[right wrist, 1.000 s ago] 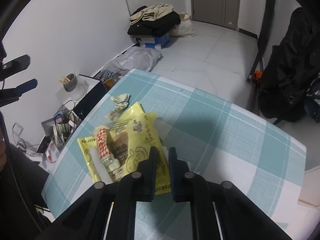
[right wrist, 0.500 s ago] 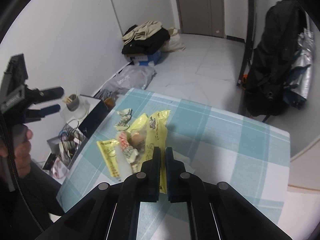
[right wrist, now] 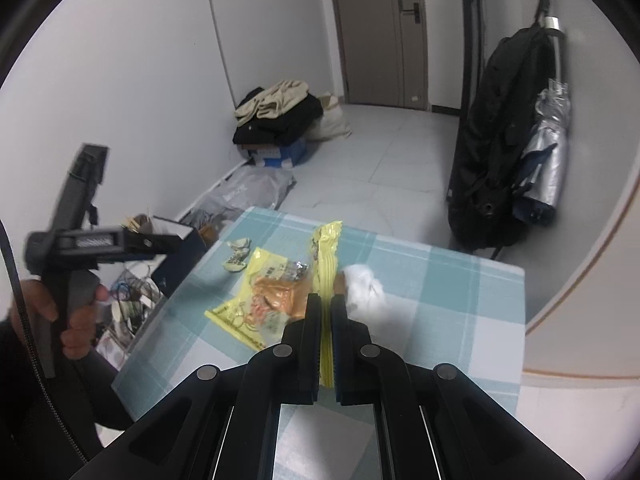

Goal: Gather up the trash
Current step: 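Grasp the small clear wrapper with the left tool while the right tool holds the bag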

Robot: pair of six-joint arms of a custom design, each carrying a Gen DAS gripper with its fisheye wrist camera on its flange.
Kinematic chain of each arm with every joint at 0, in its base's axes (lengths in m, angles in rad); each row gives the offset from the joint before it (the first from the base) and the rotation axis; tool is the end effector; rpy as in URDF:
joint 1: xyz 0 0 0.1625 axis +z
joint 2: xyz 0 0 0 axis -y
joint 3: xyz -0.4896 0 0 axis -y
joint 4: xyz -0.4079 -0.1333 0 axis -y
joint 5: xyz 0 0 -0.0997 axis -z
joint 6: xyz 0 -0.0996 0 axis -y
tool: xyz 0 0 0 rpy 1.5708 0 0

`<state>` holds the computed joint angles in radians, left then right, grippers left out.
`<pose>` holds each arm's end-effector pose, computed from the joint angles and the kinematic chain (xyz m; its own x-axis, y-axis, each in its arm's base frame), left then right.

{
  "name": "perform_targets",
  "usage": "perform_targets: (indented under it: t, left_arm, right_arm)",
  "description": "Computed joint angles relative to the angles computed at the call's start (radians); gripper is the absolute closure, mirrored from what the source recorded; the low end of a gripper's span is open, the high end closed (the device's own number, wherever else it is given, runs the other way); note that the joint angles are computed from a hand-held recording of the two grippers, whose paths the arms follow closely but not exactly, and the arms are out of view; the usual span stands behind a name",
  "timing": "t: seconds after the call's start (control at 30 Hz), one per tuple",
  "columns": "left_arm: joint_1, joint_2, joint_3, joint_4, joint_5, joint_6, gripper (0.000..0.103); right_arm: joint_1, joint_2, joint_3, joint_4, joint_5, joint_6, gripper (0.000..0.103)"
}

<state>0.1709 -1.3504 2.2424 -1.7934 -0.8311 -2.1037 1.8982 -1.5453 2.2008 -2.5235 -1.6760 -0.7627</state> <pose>-0.3558 -0.2648 0.2032 -0.8112 -0.5208 -0.2659 -0.1458 0.6205 -0.7705 0.2643 -0.3962 0.3378 -0.4755 -0.8357 0.2749 -0.8797 0.4537 -0.1424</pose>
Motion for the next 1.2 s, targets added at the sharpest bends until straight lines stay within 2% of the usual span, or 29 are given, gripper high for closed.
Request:
perform_targets:
  t: [0.1, 0.23, 0.43, 0.6, 0.67, 0.8, 0.87, 0.93, 1.1, 1.17, 1.2]
  left_arm:
    - [0.005, 0.008, -0.006, 0.007, -0.010, 0.007, 0.001]
    - [0.024, 0.009, -0.016, 0.028, -0.026, 0.030, 0.001]
    - [0.080, 0.002, -0.029, 0.033, -0.054, 0.094, 0.002]
    - [0.143, -0.021, -0.017, -0.011, -0.063, 0.126, 0.005]
    - [0.162, -0.019, -0.012, -0.036, -0.069, 0.143, 0.013]
    - [0.194, -0.004, -0.008, -0.077, -0.088, 0.209, 0.018]
    - [0.202, 0.010, -0.019, -0.064, -0.098, 0.225, 0.030]
    - [0.215, 0.026, -0.032, -0.056, -0.114, 0.262, 0.033]
    - [0.219, 0.032, -0.042, -0.034, -0.118, 0.276, 0.047]
    - [0.218, 0.042, -0.052, -0.011, -0.117, 0.285, 0.063]
    - [0.214, 0.047, -0.056, 0.004, -0.118, 0.287, 0.068]
  right_arm:
    - [-0.027, -0.026, 0.005, 0.002, 0.026, -0.012, 0.099]
    - [-0.082, -0.047, -0.001, 0.009, 0.080, 0.019, 0.099]
    - [-0.118, -0.064, -0.011, 0.007, 0.136, 0.034, 0.099]
    - [-0.140, -0.057, -0.026, 0.004, 0.158, 0.059, 0.099]
    - [-0.149, -0.053, -0.033, 0.005, 0.168, 0.065, 0.099]
    - [-0.161, -0.051, -0.039, -0.003, 0.170, 0.073, 0.099]
    - [-0.166, -0.047, -0.043, -0.001, 0.165, 0.081, 0.099]
    - [-0.169, -0.040, -0.049, 0.003, 0.161, 0.088, 0.099]
    - [-0.168, -0.035, -0.052, 0.004, 0.161, 0.087, 0.099]
    - [-0.169, -0.036, -0.051, 0.003, 0.163, 0.087, 0.099]
    - [-0.169, -0.036, -0.050, 0.004, 0.164, 0.088, 0.099]
